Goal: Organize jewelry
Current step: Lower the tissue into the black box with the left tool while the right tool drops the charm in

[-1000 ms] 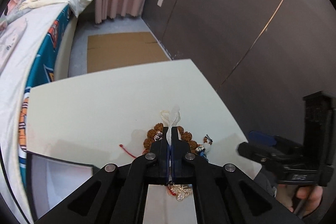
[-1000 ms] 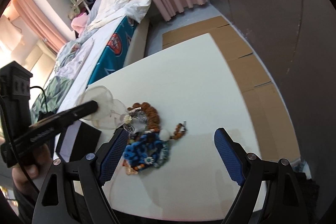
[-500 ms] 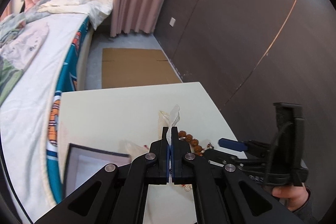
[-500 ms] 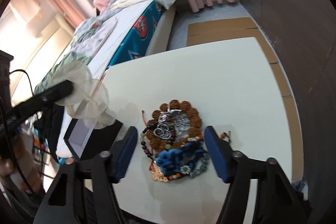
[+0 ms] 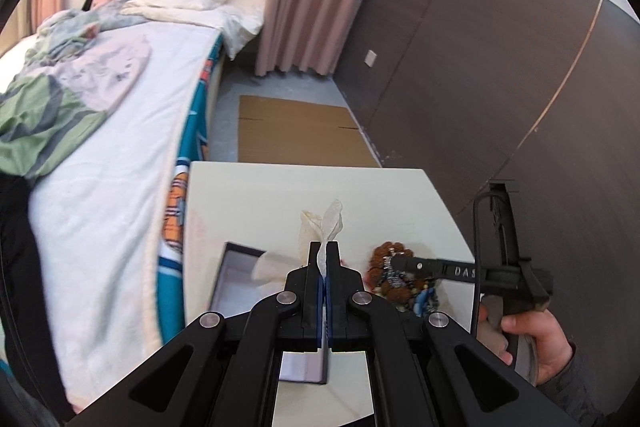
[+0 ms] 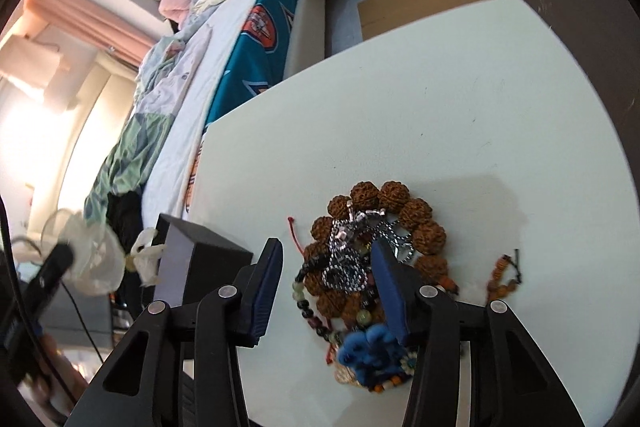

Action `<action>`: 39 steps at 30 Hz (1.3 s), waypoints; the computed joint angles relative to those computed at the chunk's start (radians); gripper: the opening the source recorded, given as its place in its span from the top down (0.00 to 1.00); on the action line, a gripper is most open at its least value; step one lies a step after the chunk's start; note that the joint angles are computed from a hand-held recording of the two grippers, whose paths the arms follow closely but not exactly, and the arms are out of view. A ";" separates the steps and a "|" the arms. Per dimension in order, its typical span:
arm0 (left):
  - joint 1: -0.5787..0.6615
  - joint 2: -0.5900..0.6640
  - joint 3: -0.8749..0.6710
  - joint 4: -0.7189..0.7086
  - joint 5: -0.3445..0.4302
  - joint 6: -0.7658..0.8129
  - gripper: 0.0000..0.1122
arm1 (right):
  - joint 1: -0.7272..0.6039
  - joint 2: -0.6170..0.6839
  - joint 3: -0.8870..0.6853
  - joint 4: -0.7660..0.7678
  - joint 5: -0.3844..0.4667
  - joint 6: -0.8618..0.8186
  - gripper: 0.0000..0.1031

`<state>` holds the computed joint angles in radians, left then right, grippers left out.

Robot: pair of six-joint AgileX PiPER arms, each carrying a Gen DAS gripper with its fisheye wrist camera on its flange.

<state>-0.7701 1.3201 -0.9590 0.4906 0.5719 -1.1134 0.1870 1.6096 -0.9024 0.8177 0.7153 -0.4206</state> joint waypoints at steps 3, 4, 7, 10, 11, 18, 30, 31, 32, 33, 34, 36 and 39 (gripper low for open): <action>0.011 -0.042 0.039 0.005 0.011 -0.013 1.00 | 0.022 0.049 -0.025 -0.004 -0.021 0.046 0.55; 0.017 -0.054 0.051 0.007 0.014 -0.020 1.00 | 0.027 0.065 -0.033 0.002 -0.025 0.054 0.62; 0.030 -0.078 0.078 0.017 0.025 -0.049 1.00 | 0.040 0.077 -0.036 -0.009 -0.052 0.092 0.83; 0.054 -0.103 0.107 0.000 0.019 -0.042 1.00 | 0.016 0.065 -0.015 0.061 -0.044 0.045 0.86; 0.060 -0.106 0.113 -0.005 0.013 -0.040 1.00 | 0.018 0.048 -0.006 0.059 -0.053 0.045 0.86; 0.072 -0.108 0.117 -0.026 -0.024 -0.013 1.00 | 0.029 -0.068 0.014 0.064 -0.050 0.029 0.86; 0.082 -0.177 0.100 -0.017 0.006 0.014 1.00 | 0.134 -0.244 -0.171 -0.111 0.022 0.226 0.86; 0.083 -0.186 0.099 -0.015 0.011 0.016 1.00 | 0.149 -0.247 -0.203 -0.121 0.033 0.245 0.86; 0.084 -0.194 0.097 -0.013 0.018 0.018 1.00 | 0.160 -0.249 -0.225 -0.122 0.043 0.254 0.86; 0.088 -0.202 0.096 -0.011 0.023 0.021 1.00 | 0.167 -0.252 -0.248 -0.118 0.057 0.255 0.86; 0.093 -0.212 0.096 -0.014 0.026 0.027 1.00 | 0.177 -0.254 -0.268 -0.117 0.063 0.259 0.86; 0.100 -0.229 0.098 -0.015 0.034 0.032 1.00 | 0.204 -0.249 -0.320 -0.122 0.077 0.276 0.86; 0.111 -0.257 0.104 -0.015 0.045 0.035 1.00 | 0.259 -0.242 -0.379 -0.159 0.079 0.317 0.86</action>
<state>-0.6594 1.0630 -0.8548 0.4761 0.6170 -1.0783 0.4456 1.3673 -1.2813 0.6585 0.7941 -0.1033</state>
